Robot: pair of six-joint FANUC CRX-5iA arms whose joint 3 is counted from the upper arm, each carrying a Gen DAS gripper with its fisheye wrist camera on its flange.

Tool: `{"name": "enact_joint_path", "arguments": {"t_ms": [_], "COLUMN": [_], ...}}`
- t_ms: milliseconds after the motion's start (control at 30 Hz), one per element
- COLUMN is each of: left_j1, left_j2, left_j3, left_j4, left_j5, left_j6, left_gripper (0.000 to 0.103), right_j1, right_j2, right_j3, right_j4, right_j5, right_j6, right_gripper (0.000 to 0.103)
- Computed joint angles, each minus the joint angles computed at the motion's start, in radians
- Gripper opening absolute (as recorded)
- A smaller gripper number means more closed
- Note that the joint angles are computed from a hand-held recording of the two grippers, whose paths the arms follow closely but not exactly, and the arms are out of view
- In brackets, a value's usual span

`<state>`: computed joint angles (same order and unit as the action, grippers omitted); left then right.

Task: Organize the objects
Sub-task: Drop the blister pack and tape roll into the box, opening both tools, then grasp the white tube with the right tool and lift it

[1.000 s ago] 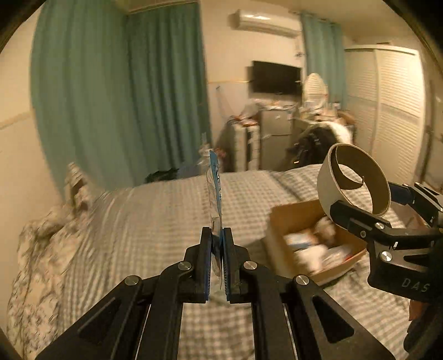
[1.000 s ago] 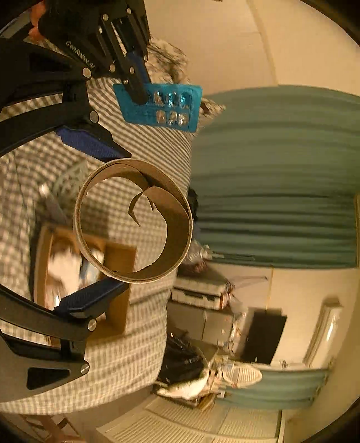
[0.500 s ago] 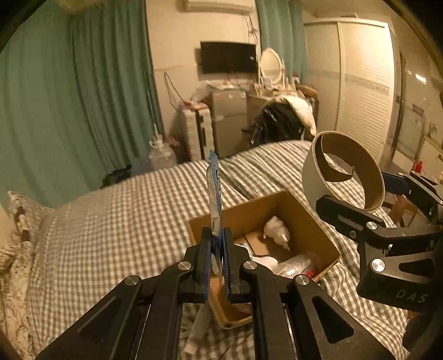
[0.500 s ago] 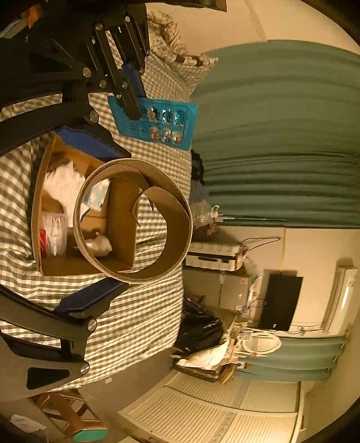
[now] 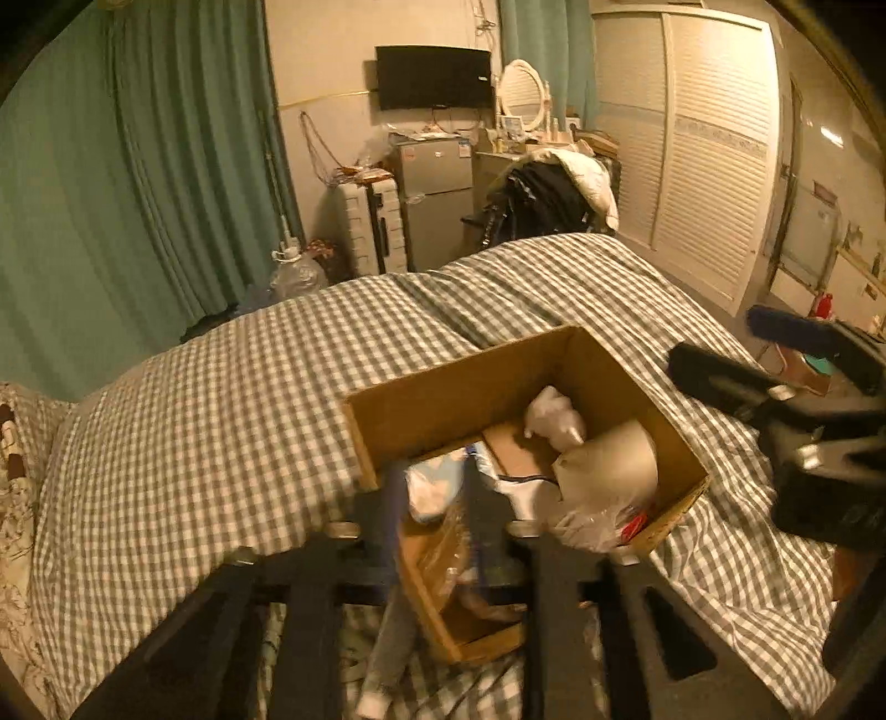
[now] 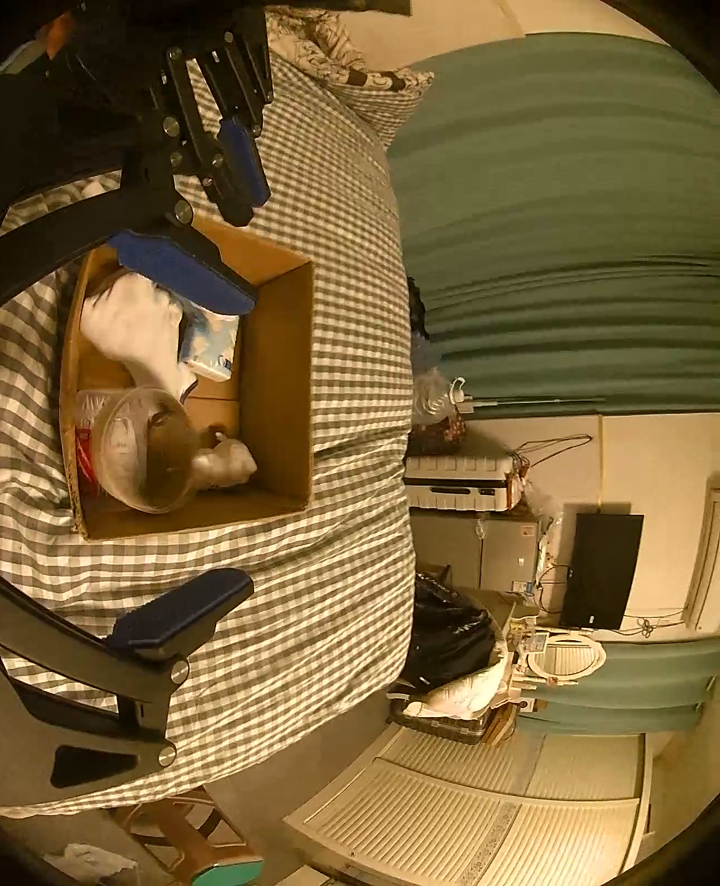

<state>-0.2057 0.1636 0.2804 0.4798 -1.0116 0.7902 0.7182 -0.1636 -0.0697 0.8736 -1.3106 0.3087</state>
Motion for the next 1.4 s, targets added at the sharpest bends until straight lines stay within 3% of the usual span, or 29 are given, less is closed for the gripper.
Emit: {"name": "enact_joint_path", "arguments": {"t_ms": [67,167,233,300,400,467,633,800,933,1067,1133,1267,1400], "left_j1": [0.029,0.090,0.128,0.173,0.245,0.284,0.362,0.375,0.370,0.347,0.344,0.337,0.344], "left_j2": [-0.020,-0.049,-0.061,-0.079,-0.102,-0.107,-0.116,-0.123,-0.108,-0.057,-0.062,-0.057,-0.035], "left_j3": [-0.023,-0.050,-0.059,-0.081,-0.123,-0.137,-0.202,-0.298,-0.332,-0.267,-0.280,-0.292,-0.272], "left_j4": [0.045,0.118,0.148,0.187,0.254,0.259,0.205,0.106,-0.004,-0.152,-0.143,-0.116,-0.107], "left_j5": [0.020,0.022,0.016,0.030,0.036,0.041,0.103,0.198,0.236,0.175,0.189,0.175,0.129], "left_j6": [-0.023,-0.066,-0.083,-0.101,-0.147,-0.153,-0.146,-0.095,-0.050,0.070,0.054,-0.003,0.009], "left_gripper": [0.070,0.071,0.080,0.095,0.096,0.103,0.103,0.103,0.103,0.103,0.103,0.103,0.103], "right_j1": [0.031,0.085,0.123,0.157,0.211,0.242,0.279,0.256,0.205,0.155,0.139,0.107,0.086], "right_j2": [0.010,0.038,0.050,0.062,0.081,0.116,0.195,0.276,0.367,0.402,0.424,0.459,0.478], "right_j3": [0.023,0.078,0.110,0.138,0.157,0.182,0.205,0.219,0.278,0.311,0.325,0.352,0.363], "right_j4": [0.031,0.065,0.075,0.071,0.073,0.057,-0.023,-0.174,-0.300,-0.387,-0.407,-0.442,-0.466], "right_j5": [-0.039,-0.114,-0.144,-0.146,-0.134,-0.129,-0.061,0.037,-0.001,-0.036,-0.054,-0.066,-0.080], "right_j6": [-0.004,0.011,0.014,0.014,0.010,0.007,-0.032,-0.062,-0.039,-0.056,-0.060,-0.064,-0.072], "right_gripper": [0.093,0.093,0.093,0.093,0.093,0.093,0.093,0.093,0.092,0.086,0.085,0.072,0.050]}}
